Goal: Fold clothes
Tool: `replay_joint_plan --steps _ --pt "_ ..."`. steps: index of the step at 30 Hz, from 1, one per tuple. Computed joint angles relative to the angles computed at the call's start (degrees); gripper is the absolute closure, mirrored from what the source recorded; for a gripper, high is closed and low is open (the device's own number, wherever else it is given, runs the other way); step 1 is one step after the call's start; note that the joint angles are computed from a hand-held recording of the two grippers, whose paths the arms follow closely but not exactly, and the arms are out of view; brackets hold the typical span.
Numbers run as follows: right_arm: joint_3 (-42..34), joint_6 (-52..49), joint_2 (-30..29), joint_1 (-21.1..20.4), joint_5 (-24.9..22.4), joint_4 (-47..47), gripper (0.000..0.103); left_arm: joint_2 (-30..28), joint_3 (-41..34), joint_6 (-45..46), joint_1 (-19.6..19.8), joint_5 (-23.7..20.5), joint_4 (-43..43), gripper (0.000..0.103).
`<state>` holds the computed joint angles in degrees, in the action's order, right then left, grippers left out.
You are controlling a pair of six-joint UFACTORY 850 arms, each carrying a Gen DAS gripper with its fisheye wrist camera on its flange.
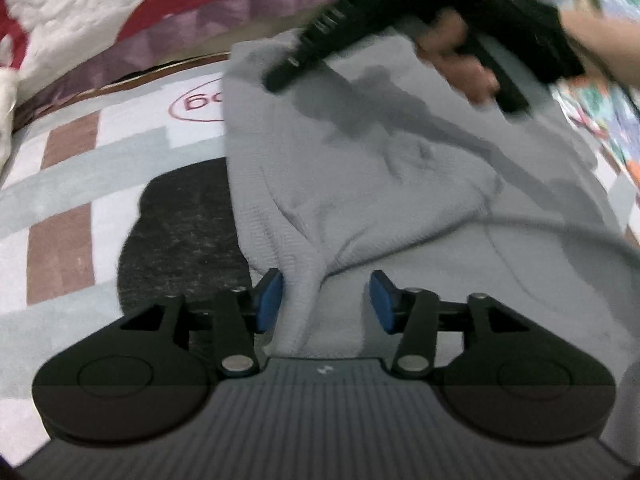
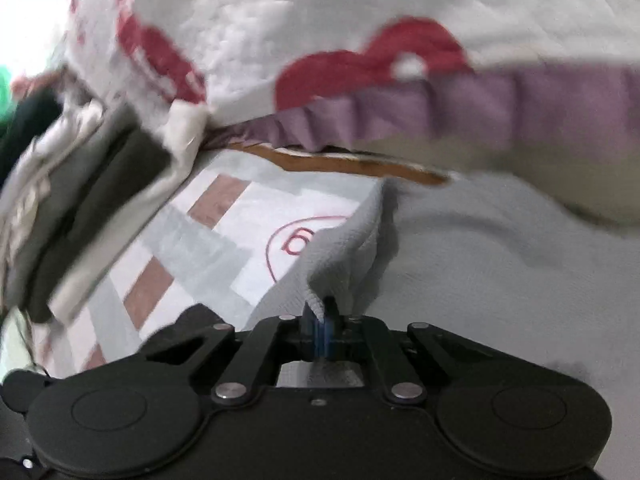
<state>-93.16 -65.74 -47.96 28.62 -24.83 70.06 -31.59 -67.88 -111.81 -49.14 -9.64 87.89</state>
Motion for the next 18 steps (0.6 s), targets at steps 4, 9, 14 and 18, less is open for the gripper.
replay_joint_plan --steps 4,9,14,18 --pt "-5.0 -2.1 -0.4 1.6 0.7 -3.7 0.098 1.2 1.1 3.1 -0.1 -2.9 -8.1 0.092" --pt "-13.3 -5.5 -3.8 4.5 -0.9 -6.3 0.098 3.9 4.5 -9.7 1.8 -2.0 -10.6 0.095" --pt "-18.8 14.4 -7.6 7.5 4.7 -26.4 0.068 4.2 4.3 -2.6 1.7 -5.4 -22.4 0.092" --pt "-12.2 20.7 -4.4 6.9 11.2 -23.5 0.051 4.7 3.6 4.7 1.5 -6.9 -29.9 0.080"
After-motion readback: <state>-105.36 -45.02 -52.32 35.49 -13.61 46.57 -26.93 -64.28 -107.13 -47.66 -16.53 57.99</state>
